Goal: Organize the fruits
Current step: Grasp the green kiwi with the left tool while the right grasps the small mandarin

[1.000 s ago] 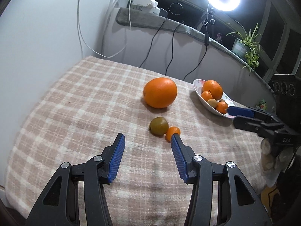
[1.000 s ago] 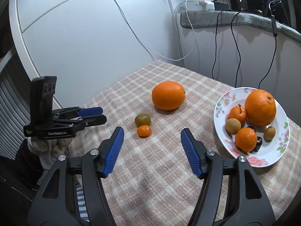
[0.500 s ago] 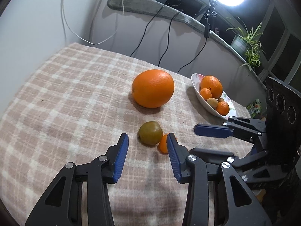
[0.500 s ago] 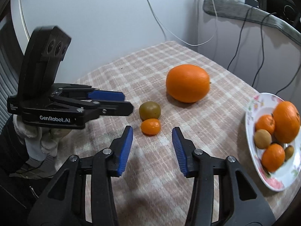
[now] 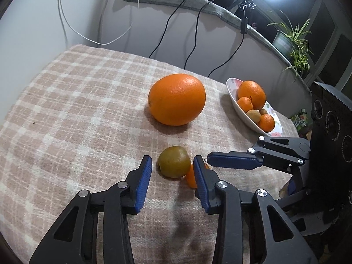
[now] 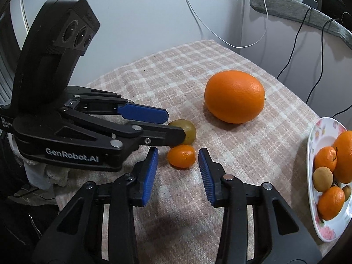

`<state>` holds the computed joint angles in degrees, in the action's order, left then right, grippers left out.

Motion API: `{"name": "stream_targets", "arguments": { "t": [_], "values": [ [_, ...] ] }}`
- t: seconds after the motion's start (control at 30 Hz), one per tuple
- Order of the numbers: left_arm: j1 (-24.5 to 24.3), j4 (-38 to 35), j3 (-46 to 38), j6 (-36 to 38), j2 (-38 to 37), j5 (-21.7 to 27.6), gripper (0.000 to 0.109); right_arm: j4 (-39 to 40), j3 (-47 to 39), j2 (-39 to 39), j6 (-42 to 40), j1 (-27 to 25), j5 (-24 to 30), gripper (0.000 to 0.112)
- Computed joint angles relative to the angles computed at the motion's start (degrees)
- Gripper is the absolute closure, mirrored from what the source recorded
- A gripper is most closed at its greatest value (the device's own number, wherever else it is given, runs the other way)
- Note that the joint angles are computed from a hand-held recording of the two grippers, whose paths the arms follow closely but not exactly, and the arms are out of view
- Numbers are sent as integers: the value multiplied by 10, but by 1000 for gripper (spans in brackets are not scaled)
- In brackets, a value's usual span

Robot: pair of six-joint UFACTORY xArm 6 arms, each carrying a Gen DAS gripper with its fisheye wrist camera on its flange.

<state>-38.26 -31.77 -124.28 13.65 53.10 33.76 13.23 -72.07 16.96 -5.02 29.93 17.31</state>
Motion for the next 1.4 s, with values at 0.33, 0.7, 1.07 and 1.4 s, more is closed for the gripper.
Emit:
{"name": "stream_targets", "arguments": {
  "t": [0.33, 0.7, 1.07, 1.4],
  "values": [
    [2, -5, -29, -3, 16, 24, 80, -20, -20, 18, 11, -3, 16, 79],
    [2, -19, 0, 6, -2, 6, 85, -27, -14, 12, 17, -3, 13, 83],
    [-2, -8, 30, 5, -21, -13, 86, -52, 42, -38, 53, -13, -21, 84],
    [-9, 75, -9, -48, 5, 2, 71, -73, 96, -84, 81, -27, -40, 84]
  ]
}}
